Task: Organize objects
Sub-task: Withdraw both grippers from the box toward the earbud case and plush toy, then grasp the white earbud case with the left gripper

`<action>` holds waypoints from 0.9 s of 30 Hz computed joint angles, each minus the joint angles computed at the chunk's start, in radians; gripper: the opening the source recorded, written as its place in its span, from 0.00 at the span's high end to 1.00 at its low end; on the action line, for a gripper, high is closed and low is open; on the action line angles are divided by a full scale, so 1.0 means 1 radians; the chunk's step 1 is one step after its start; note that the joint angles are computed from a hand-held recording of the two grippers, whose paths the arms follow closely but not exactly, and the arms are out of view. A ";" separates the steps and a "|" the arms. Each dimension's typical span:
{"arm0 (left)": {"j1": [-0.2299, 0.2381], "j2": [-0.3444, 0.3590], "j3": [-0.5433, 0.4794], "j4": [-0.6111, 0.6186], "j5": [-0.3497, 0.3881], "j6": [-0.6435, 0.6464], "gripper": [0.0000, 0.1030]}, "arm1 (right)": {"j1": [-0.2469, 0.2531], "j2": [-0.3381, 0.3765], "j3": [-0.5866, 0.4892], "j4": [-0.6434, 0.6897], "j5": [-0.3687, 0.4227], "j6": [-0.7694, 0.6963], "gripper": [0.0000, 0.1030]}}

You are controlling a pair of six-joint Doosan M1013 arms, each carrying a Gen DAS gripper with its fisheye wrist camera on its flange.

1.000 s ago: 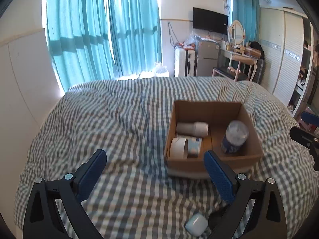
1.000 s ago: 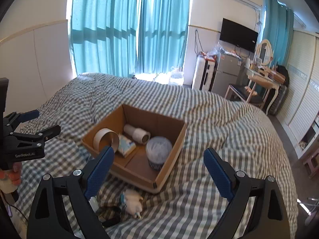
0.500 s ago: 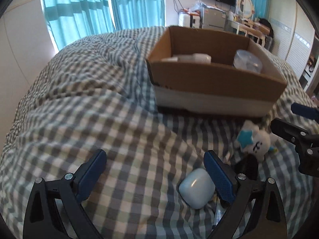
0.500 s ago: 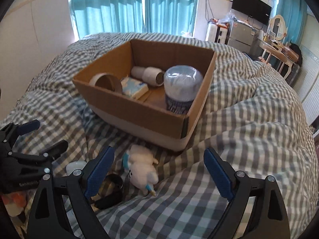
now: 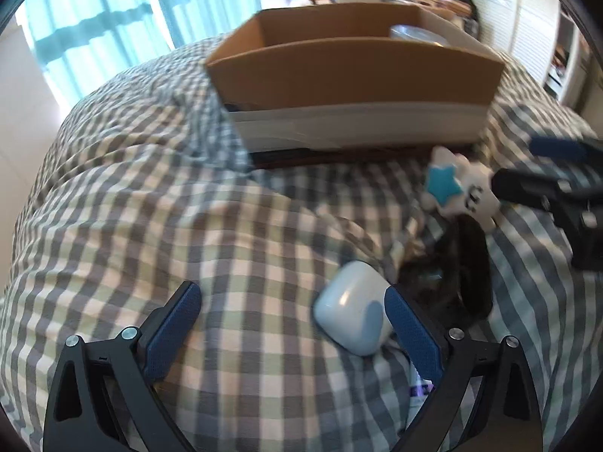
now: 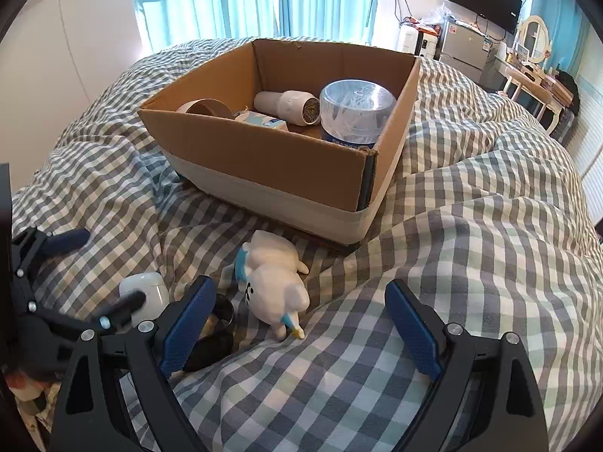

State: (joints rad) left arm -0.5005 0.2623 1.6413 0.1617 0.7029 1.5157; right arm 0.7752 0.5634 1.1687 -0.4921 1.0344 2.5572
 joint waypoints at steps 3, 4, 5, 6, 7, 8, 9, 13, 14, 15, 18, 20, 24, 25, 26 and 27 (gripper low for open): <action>-0.019 0.001 0.001 0.032 0.023 0.017 0.09 | -0.002 -0.002 0.004 0.003 -0.003 0.008 0.11; -0.027 0.001 0.002 0.039 0.028 0.029 0.10 | -0.003 -0.003 0.005 0.005 -0.004 0.011 0.11; -0.033 0.002 0.003 0.042 0.031 0.042 0.13 | -0.003 -0.002 0.003 0.007 -0.004 0.013 0.11; -0.038 0.003 0.003 0.045 0.034 0.052 0.13 | -0.004 -0.003 0.004 0.009 -0.004 0.016 0.11; -0.045 0.004 0.004 0.049 0.037 0.067 0.14 | -0.004 -0.003 0.004 0.010 -0.006 0.019 0.11; -0.050 0.007 0.003 0.046 0.042 0.085 0.14 | -0.005 -0.003 0.005 0.011 -0.008 0.021 0.11; -0.055 0.013 0.000 0.044 0.051 0.100 0.14 | -0.005 -0.003 0.005 0.011 -0.009 0.022 0.11; -0.074 0.057 -0.032 0.076 0.103 0.086 0.14 | -0.007 0.001 0.002 0.015 -0.004 0.034 0.11; -0.075 0.061 -0.036 0.073 0.109 0.083 0.15 | -0.007 0.000 0.003 0.017 -0.007 0.035 0.11; -0.075 0.059 -0.036 0.070 0.107 0.082 0.18 | -0.006 0.000 0.003 0.013 -0.007 0.038 0.11; -0.074 0.036 -0.018 0.052 0.077 0.086 0.42 | -0.003 -0.004 0.008 0.003 -0.008 0.052 0.11; -0.066 0.017 -0.007 0.011 0.060 0.099 0.46 | -0.003 -0.006 0.010 0.002 -0.008 0.062 0.11; -0.043 -0.023 0.009 -0.093 0.038 0.140 0.51 | 0.001 -0.003 0.005 -0.008 0.008 0.068 0.11; -0.038 -0.034 0.013 -0.116 0.033 0.149 0.51 | 0.003 -0.003 0.004 -0.012 0.013 0.070 0.11; -0.034 -0.046 0.020 -0.136 0.024 0.157 0.52 | 0.005 -0.001 0.000 -0.015 0.020 0.072 0.11; -0.031 -0.056 0.025 -0.143 0.017 0.158 0.52 | 0.007 0.000 -0.004 -0.012 0.025 0.072 0.11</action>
